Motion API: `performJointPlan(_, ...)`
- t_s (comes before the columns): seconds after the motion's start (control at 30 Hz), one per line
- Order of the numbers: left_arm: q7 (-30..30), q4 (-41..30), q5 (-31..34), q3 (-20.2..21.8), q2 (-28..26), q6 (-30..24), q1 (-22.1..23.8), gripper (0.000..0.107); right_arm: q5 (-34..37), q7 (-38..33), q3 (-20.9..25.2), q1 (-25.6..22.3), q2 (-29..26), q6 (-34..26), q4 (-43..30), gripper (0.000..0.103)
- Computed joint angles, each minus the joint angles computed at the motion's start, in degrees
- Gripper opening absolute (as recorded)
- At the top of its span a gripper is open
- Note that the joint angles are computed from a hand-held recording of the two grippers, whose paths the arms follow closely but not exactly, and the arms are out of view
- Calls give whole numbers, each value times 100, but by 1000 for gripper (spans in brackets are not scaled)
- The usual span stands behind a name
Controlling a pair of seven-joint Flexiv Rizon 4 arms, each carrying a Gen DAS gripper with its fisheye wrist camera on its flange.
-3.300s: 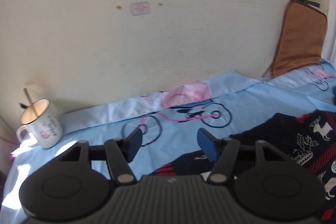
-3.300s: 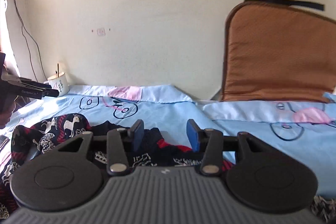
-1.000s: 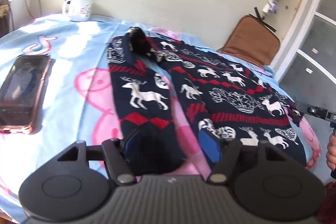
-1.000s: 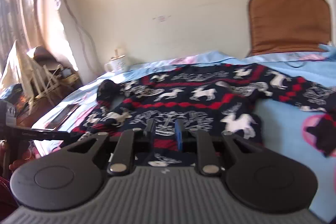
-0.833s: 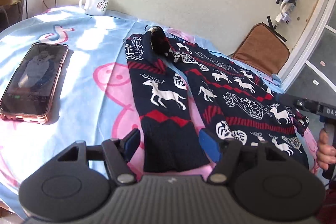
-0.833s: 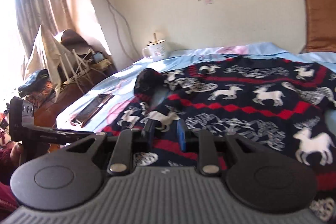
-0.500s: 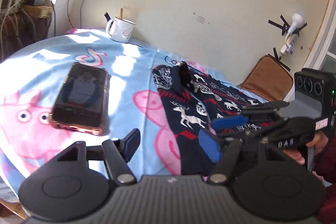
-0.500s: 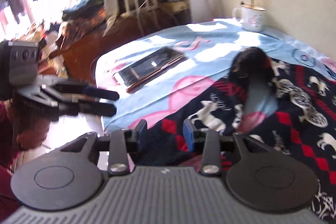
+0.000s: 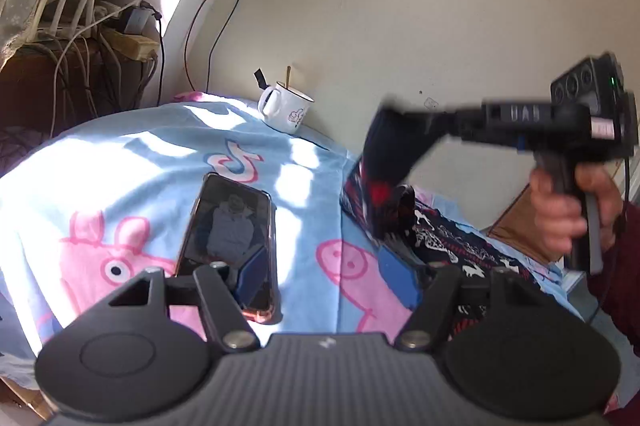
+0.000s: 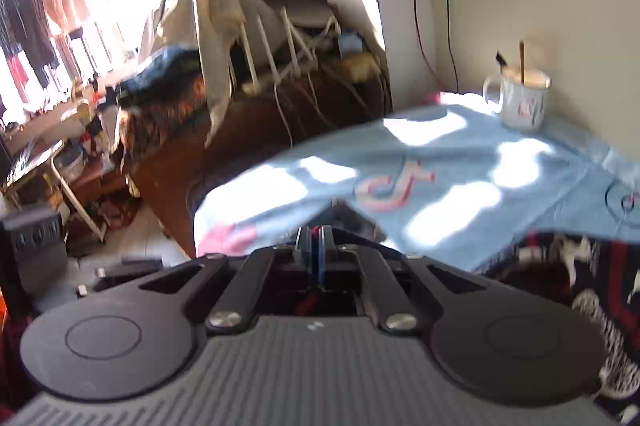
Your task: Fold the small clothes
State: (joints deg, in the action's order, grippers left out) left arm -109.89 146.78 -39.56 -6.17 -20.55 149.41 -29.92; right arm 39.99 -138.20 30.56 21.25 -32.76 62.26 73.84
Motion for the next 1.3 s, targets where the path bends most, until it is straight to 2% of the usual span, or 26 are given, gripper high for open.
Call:
performJointPlan(0.1, 20, -83, 2, -21, 16, -48, -10, 63, 247, 117, 79, -58, -137, 123, -870, 6)
performJointPlan(0.23, 199, -429, 443, -4, -112, -315, 177, 63, 565, 408, -22, -388, -147, 329, -1308, 6)
performJointPlan(0.4, 388, -1085, 1237, 34, -313, -888, 625, 63, 1274, 527, -23, -1371, 69, 327, -912, 6)
performJointPlan(0.47, 565, -1473, 1417, 45, -408, -1242, 754, 63, 1682, 345, 3, -1819, 199, 308, -610, 6)
performJointPlan(0.6, 714, -2332, 1872, -27, -661, -1941, 1091, 63, 2332, 163, -227, -2430, 385, 321, -118, 6)
performJointPlan(0.73, 918, -3586, 2129, -144, -1203, -2944, 1374, 63, 3065, -52, -465, -3007, 377, 109, 135, 6)
performJointPlan(0.87, 1270, -5174, 1884, 73, -2040, -4245, 1203, 63, 3581, -193, -745, -3368, 127, -219, 245, 6)
performJointPlan(0.93, 1281, -5988, 1661, 392, -2498, -5023, 956, 63, 3666, -29, -901, -3435, -42, -363, 319, 10)
performJointPlan(1.0, 1179, -6730, 1670, 776, -2920, -5715, 709, 63, 3495, 510, -1109, -3234, -207, -130, 383, 12)
performJointPlan(1.03, 1041, -7068, 1699, 1073, -3104, -6103, 537, 63, 3374, 723, -1177, -3193, -281, -66, 422, 19)
performJointPlan(1.07, 896, -7379, 1748, 1308, -3271, -6487, 422, 60, 3158, 1047, -1286, -3050, -351, 121, 449, 34)
performJointPlan(1.1, 734, -7603, 1838, 1521, -3413, -6640, 318, 59, 3005, 1217, -1339, -2982, -380, 360, 539, 52)
performJointPlan(1.13, 546, -7768, 1953, 1794, -3500, -6767, 186, 57, 2919, 1294, -1354, -2961, -367, 614, 669, 56)
performJointPlan(1.2, 338, -7968, 2120, 1982, -3566, -7002, 124, 31, 2957, 1219, -1197, -3164, -423, 740, 722, 57)
performJointPlan(1.3, 230, -7870, 2351, 1882, -3472, -6830, 215, 11, 3075, 982, -929, -3472, -444, 776, 790, 57)
